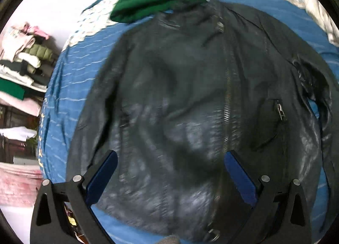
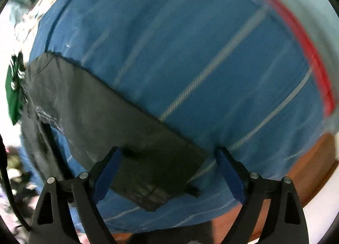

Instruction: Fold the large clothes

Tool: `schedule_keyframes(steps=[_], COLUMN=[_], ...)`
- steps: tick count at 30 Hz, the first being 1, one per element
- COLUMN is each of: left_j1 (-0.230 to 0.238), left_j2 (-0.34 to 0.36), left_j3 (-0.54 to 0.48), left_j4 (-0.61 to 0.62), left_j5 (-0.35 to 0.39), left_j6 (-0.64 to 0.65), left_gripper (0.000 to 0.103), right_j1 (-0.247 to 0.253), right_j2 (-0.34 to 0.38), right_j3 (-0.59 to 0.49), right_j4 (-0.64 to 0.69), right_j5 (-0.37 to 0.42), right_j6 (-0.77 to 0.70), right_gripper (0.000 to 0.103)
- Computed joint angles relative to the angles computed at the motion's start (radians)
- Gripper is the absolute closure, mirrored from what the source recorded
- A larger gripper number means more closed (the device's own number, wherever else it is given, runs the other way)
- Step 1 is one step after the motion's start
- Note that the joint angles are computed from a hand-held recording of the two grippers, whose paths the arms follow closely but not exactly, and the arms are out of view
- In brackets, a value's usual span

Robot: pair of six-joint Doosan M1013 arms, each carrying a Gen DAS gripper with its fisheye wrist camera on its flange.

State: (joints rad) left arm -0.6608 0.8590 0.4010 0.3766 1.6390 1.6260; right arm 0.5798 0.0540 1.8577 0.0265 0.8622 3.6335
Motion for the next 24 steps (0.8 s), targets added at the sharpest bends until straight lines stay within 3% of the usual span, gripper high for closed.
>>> schedule_keyframes(steps=[2, 6, 7, 8, 10, 12, 15, 17, 19, 21, 24], left_j1=[-0.010, -0.023, -0.025, -0.027, -0.030, -0.029, -0.025, -0.024, -0.025, -0.024, -0.024], left_j2=[0.024, 0.056, 0.054, 0.055, 0.052, 0.049, 0.037, 0.031, 0.034, 0.031, 0.026], left_j3=[-0.027, -0.071, -0.064, -0.064, -0.062, -0.064, -0.049, -0.032, -0.025, -0.002, 0.035], left_j4=[0.007, 0.027, 0.035, 0.038, 0.041, 0.039, 0.022, 0.013, 0.011, 0.003, -0.008], left_j5=[0.016, 0.037, 0.033, 0.030, 0.034, 0.037, 0.026, 0.022, 0.034, 0.031, 0.031], left_j6=[0.006, 0.018, 0.024, 0.028, 0.042, 0.048, 0.047, 0.044, 0.046, 0.028, 0.017], left_gripper=[0.000, 0.000, 0.000, 0.000, 0.000, 0.000, 0.000, 0.000, 0.000, 0.000, 0.000], right_j1=[0.001, -0.008, -0.013, -0.018, -0.015, -0.015, -0.025, -0.070, -0.101, -0.088, -0.029], right_j2=[0.003, 0.026, 0.037, 0.048, 0.040, 0.036, 0.020, 0.012, -0.013, -0.058, -0.087], right_j3=[0.020, -0.010, -0.031, -0.059, -0.086, -0.139, -0.194, -0.190, -0.136, -0.067, -0.039], right_j4=[-0.019, -0.045, -0.026, -0.007, -0.027, -0.092, -0.230, -0.238, -0.190, -0.210, -0.282], right_j5=[-0.045, -0.008, 0.033, 0.093, 0.131, 0.273, 0.471, 0.504, 0.425, 0.319, 0.296], right_j6=[0.065, 0.105, 0.071, 0.034, 0.025, 0.021, 0.047, -0.045, -0.072, 0.048, 0.201], right_gripper=[0.010, 0.016, 0.032, 0.057, 0.073, 0.077, 0.077, 0.062, 0.046, 0.032, 0.027])
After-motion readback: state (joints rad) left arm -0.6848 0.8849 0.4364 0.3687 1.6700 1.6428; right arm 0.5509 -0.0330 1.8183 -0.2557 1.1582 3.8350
